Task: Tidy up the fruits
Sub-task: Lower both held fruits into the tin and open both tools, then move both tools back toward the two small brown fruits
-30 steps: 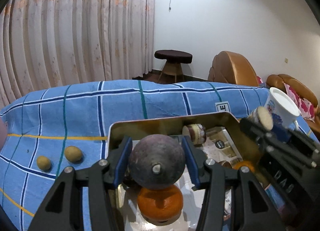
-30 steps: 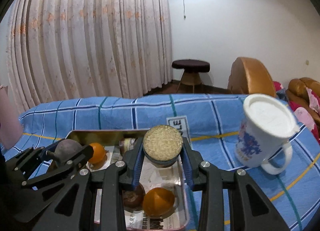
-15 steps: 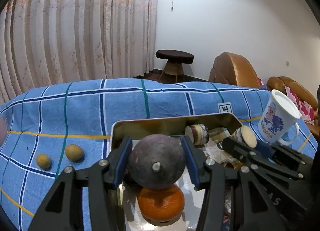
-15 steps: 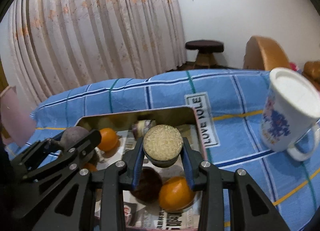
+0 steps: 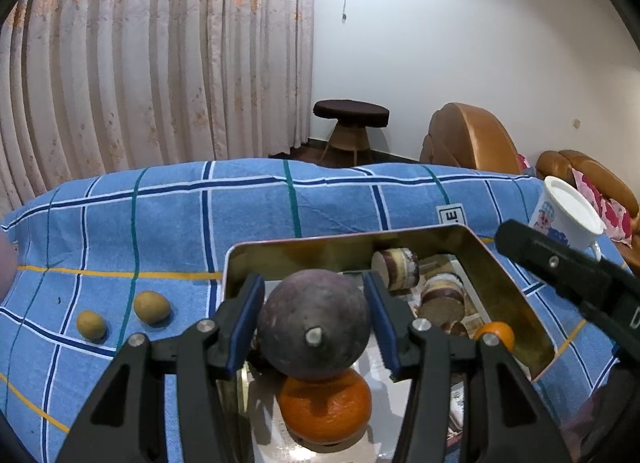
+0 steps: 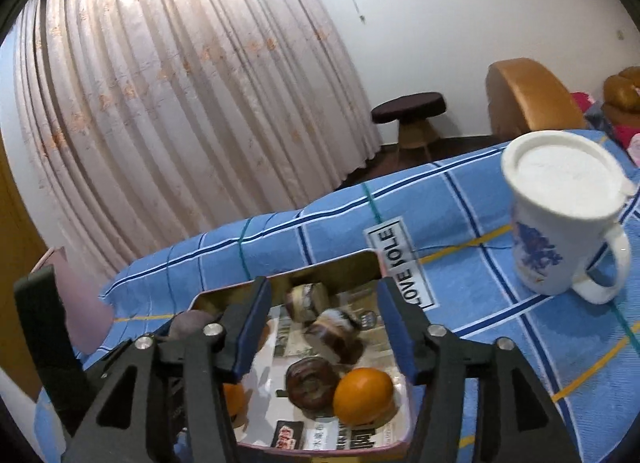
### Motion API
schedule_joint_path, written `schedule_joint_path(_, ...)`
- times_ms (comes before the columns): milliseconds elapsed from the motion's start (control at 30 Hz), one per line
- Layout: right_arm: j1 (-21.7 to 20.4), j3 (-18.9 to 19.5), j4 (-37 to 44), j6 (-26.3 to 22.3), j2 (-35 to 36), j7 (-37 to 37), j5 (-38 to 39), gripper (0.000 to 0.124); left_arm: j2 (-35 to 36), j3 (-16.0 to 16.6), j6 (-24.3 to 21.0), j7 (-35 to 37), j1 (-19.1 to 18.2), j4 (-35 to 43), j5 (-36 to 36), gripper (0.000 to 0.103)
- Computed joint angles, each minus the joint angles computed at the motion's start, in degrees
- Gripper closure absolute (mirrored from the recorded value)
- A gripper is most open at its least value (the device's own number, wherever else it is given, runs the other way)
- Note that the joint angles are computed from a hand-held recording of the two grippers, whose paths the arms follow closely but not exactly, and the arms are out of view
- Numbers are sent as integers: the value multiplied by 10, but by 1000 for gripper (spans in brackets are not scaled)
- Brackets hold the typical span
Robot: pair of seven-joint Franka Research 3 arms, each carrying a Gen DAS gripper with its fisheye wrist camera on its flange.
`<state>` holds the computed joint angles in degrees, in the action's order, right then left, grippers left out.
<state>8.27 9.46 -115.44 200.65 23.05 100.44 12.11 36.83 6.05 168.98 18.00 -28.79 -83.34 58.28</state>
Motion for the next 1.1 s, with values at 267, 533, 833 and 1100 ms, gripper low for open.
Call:
schedule_joint_path(267, 58, -50, -11, 23, -10, -48, 64, 64, -29, 80, 2, -193, -70, -13, 202, 0)
schedule_joint_path(533, 114, -85, -9, 49, -7, -131, 145, 64, -57, 33, -38, -210, -32, -42, 239, 0)
schedule_joint_path(833, 178, -106, 8, 95, 11, -264, 257, 64, -112, 3, -77, -288, 11, -117, 325, 0)
schedule_joint_path(1100, 207, -86, 40, 115, 25, -377, 364, 63, -148, -32, -94, -326, 69, -168, 372, 0)
